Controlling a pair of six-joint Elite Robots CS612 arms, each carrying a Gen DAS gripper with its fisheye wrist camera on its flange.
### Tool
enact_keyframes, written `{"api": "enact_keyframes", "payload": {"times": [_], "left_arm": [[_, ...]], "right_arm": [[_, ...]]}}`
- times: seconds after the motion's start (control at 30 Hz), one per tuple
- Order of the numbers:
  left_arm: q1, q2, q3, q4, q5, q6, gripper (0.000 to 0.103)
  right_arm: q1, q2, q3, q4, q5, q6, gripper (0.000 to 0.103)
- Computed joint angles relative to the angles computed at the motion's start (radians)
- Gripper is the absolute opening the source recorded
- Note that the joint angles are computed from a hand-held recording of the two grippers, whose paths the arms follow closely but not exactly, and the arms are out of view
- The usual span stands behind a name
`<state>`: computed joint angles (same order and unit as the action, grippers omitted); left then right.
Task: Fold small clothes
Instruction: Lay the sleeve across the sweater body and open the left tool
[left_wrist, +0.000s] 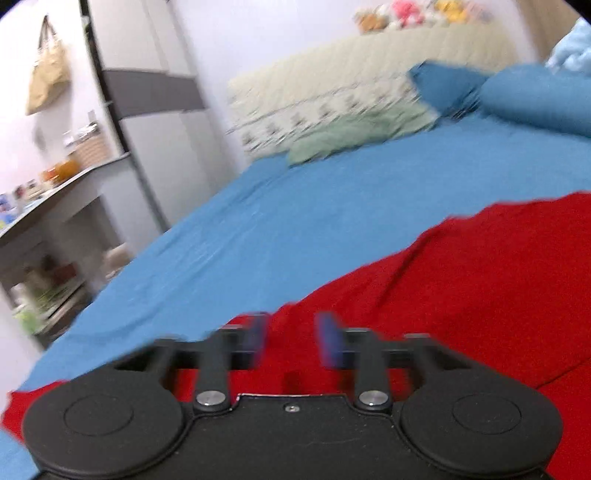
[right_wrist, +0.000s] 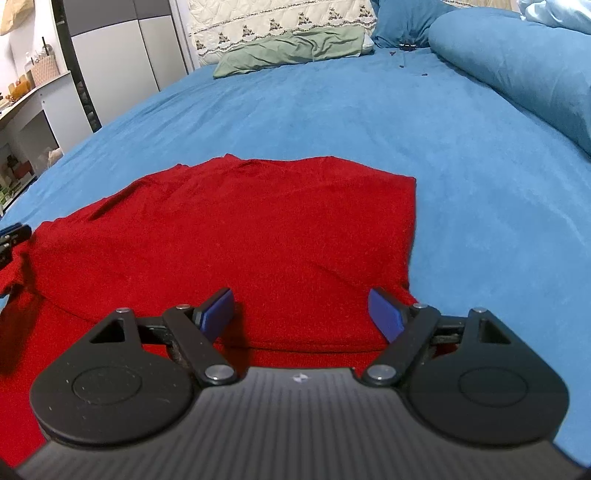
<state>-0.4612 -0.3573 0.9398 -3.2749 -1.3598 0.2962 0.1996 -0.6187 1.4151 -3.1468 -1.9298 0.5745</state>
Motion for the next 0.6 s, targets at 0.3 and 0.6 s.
{"api": "enact_keyframes", "payload": {"times": [0.3, 0.6], "left_arm": [[0.043, -0.027, 0.001, 0.207, -0.410, -0.019, 0.076], [0.039, -0.026, -0.018, 0.269, -0.390, -0.118, 0.086]], "right_arm": [[0.007, 0.013, -0.011, 0.001, -0.017, -0.043, 0.098], [0.028, 0.006, 0.027, -0.050, -0.110, -0.087, 0.098]]}}
